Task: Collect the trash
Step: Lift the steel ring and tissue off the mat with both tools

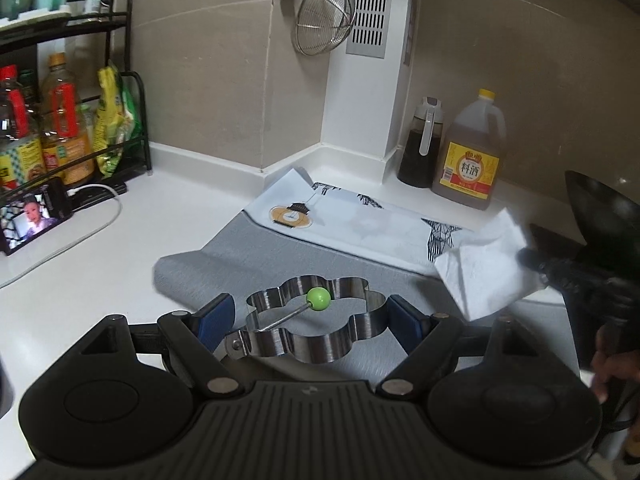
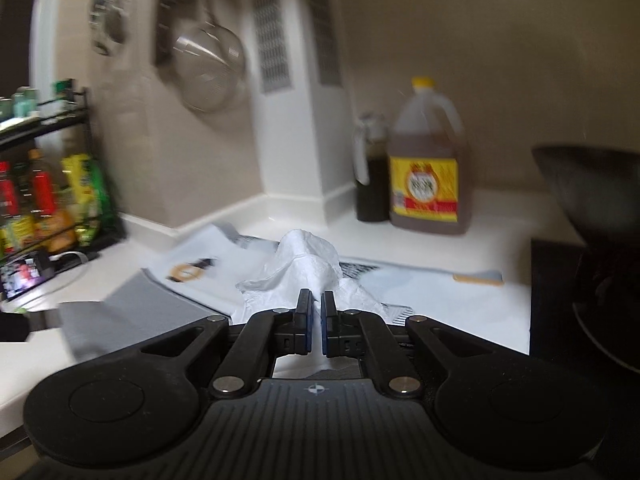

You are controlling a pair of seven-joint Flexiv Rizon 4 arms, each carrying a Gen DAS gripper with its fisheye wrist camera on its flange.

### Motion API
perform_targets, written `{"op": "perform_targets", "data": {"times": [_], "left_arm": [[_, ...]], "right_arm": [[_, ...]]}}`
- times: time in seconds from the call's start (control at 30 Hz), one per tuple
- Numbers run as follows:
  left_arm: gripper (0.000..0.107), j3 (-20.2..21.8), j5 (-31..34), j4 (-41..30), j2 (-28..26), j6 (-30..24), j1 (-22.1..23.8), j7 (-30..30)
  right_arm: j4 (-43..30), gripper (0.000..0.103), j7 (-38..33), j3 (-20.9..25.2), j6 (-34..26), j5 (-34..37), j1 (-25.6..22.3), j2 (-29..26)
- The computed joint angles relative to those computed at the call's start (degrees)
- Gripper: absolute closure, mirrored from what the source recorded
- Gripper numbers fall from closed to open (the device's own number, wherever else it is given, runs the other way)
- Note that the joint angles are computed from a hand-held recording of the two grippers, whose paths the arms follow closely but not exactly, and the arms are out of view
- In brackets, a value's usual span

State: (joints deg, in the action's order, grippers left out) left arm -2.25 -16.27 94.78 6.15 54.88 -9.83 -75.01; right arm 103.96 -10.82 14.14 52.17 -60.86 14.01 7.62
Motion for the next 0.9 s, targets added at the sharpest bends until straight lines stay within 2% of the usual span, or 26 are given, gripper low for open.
{"op": "perform_targets", "data": {"times": [0.17,0.43,0.63,0.9], "left_arm": [[0.021,2.13,-0.38,6.93,6.77,0.63,-0.46,1.95],[0.021,4.77,0.69,17.55,17.36,-1.45,-0.14,4.81],[0.021,5.6,2.56,24.07,23.79,-4.44,1.17,5.06],[0.02,5.77,5.08,29.06,28.57,-7.3,2.97,4.06]], "right_arm": [[1.21,0.098,-3.94,2.87,-0.19,0.34,1.76,3.41],[2.19,0.098,-10.73,8.8,-2.43,8.15,6.81,6.98],[2.07,0.098,-14.04,11.88,-6.1,14.61,11.73,6.69],[2.47,0.098,-14.83,12.51,-10.96,19.67,16.76,4.33]]}}
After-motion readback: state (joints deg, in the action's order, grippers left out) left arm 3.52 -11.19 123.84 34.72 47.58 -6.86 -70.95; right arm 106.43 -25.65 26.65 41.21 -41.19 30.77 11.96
